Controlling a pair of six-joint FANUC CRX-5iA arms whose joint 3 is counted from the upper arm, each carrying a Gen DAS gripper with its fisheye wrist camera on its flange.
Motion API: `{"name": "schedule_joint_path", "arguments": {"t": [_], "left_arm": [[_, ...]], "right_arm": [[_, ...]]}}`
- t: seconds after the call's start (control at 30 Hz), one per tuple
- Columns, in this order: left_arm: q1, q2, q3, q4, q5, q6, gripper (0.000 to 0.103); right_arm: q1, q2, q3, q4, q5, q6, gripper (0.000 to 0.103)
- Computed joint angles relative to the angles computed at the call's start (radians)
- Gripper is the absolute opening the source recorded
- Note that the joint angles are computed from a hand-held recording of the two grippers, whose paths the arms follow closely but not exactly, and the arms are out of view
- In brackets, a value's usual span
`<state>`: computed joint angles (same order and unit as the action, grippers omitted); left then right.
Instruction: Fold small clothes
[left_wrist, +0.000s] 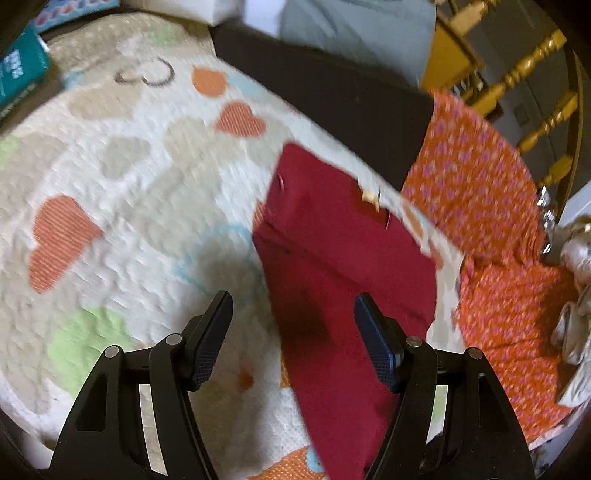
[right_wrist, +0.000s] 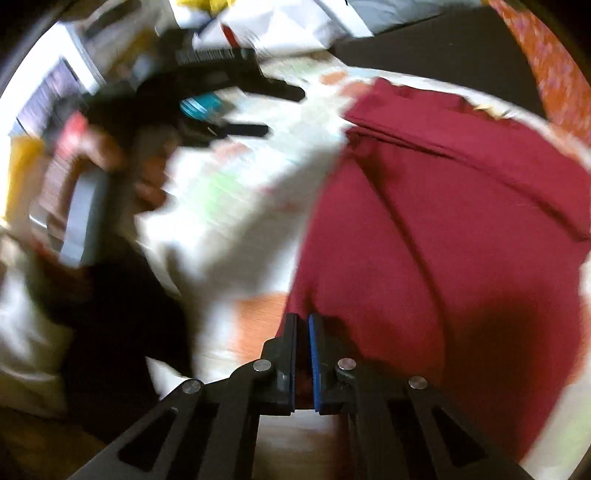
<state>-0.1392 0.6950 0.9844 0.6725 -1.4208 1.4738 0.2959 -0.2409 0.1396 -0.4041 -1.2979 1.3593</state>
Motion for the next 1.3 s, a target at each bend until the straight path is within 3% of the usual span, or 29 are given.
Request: {"name": "schedule_joint_path", "arguments": {"t": [0.1, 0.23, 0.33, 0.43, 0.57, 0.7, 0.8, 0.87, 1.0, 1.03, 1.1, 1.17, 1.23, 1.3], "left_arm": [[0.011, -0.020, -0.024, -0.020, 0.033, 0.012, 0.069], [0.000, 0.021, 0.047, -0.050, -0.035, 0.026, 0.069], [-0.014, 0.036, 0.081, -0.074, -0.068, -0.002, 0.069], [-0.023, 0.024, 0.072, -0.098, -0.072, -0.030, 0.069], [-0.039, 0.007, 0.041, -0.097, -0.113, -0.091, 0.069], [-0.046, -0.033, -0.026, -0.118, -0.137, -0.152, 0.069], [-0.035, -0.098, -0.138, -0.126, -0.114, -0.162, 0.069], [-0.029, -0.150, -0.227, -0.138, -0.095, -0.172, 0.069], [-0.033, -0.208, -0.320, -0.180, -0.096, -0.200, 0.069], [-0.035, -0.214, -0.327, -0.189, -0.094, -0.203, 0.069], [-0.037, -0.230, -0.345, -0.207, -0.083, -0.205, 0.069], [-0.028, -0.251, -0.376, -0.197, -0.072, -0.204, 0.069], [-0.018, -0.270, -0.415, -0.174, -0.066, -0.203, 0.069], [-0.012, -0.281, -0.448, -0.156, -0.077, -0.204, 0.069]], "right_arm": [[-0.007, 0.049, 0.039, -0.104, 0.015, 0.033, 0.006], [0.046, 0.152, 0.024, -0.163, 0.090, 0.002, 0.005], [0.088, 0.166, -0.023, -0.147, 0.163, -0.071, 0.008], [0.073, 0.148, 0.009, -0.167, 0.107, -0.013, 0.021], [0.087, 0.029, -0.024, 0.053, 0.084, -0.081, 0.021], [0.084, -0.099, -0.141, 0.424, 0.005, -0.381, 0.036], [0.006, -0.136, -0.178, 0.444, -0.088, -0.456, 0.042], [-0.041, -0.137, -0.186, 0.411, -0.142, -0.482, 0.042], [-0.111, -0.188, -0.255, 0.302, -0.107, -0.561, 0.040], [-0.087, -0.202, -0.273, 0.332, -0.078, -0.546, 0.037], [-0.087, -0.199, -0.270, 0.326, -0.068, -0.486, 0.010], [-0.122, -0.212, -0.269, 0.292, -0.054, -0.458, 0.008], [-0.090, -0.245, -0.278, 0.359, -0.074, -0.476, 0.007], [-0.114, -0.270, -0.280, 0.344, -0.070, -0.480, 0.007]]}}
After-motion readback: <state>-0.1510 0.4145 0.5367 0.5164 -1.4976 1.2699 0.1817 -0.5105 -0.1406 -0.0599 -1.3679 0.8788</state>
